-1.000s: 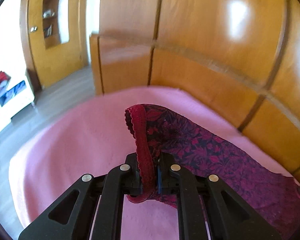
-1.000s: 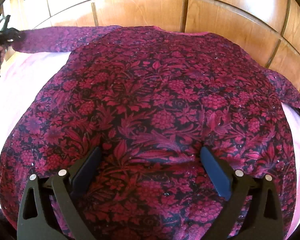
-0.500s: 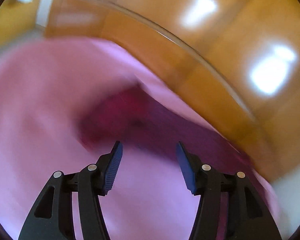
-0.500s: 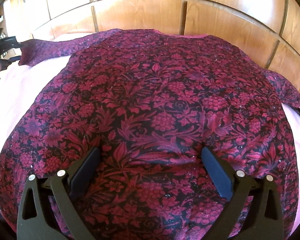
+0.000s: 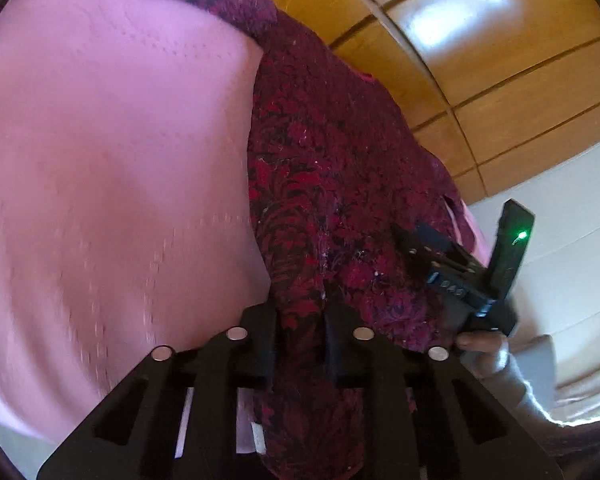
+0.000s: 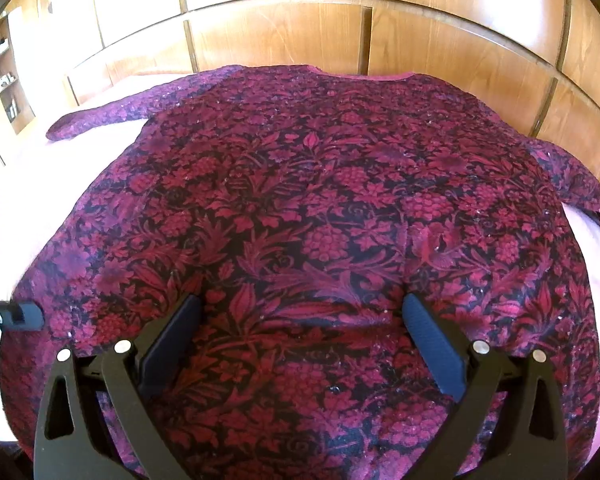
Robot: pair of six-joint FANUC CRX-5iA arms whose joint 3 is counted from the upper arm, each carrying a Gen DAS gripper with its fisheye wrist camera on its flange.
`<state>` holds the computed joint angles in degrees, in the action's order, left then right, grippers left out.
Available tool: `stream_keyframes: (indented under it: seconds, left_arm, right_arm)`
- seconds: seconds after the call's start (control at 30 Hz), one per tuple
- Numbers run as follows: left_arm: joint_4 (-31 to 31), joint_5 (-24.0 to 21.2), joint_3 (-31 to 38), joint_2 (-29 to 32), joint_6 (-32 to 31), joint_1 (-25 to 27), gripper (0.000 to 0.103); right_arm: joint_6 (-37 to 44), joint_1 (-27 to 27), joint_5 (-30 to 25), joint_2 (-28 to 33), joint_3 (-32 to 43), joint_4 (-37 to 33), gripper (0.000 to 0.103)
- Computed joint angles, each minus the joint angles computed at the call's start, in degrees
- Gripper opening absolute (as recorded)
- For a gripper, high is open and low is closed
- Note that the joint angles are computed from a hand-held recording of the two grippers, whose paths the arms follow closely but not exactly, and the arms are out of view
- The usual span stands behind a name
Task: Fold small clothes
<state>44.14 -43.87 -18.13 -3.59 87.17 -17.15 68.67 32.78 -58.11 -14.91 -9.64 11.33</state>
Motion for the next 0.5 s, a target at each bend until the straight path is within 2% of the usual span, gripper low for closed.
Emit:
stream_keyframes:
  seconds: [0.1, 0.2, 0.3, 0.37, 0.43, 0.5]
  left_arm:
    - [-3.82, -1.16, 1.18, -1.02, 3.20, 0.80, 0.015]
    - [-8.16, -2.55, 2.74, -1.05, 5.03, 0.90, 0.015]
    - [-9.90, -3.06, 3.89, -0.58, 5.10, 1.06, 0.015]
    - [-10.99, -3.18, 4.37, -0.52, 5.37, 0.90, 0.015]
    - [-12.05, -3.24, 5.63, 0.36, 6.37, 0.37, 0.015]
    - [-12.74, -3.71, 6.18, 0.44, 6.99, 0.32, 0.015]
  right_arm:
    - [-3.72, 0.41, -0.79, -2.23, -0.87, 3.09, 0.092]
    - [-12.97, -0.10, -0.75, -6.71, -5.64, 12.93, 0.091]
    - [-16.84, -4.21, -4.89, -9.71, -8.05, 17.30, 0.090]
    - [-16.78, -6.07, -7.85, -10.83, -8.83, 17.75, 0.089]
    - [-13.04, -8.59, -10.93, -11.84, -7.83, 12.53, 0.077]
    - [-7.60, -11.37, -12.29, -13.31, -6.02, 3.43, 0.051]
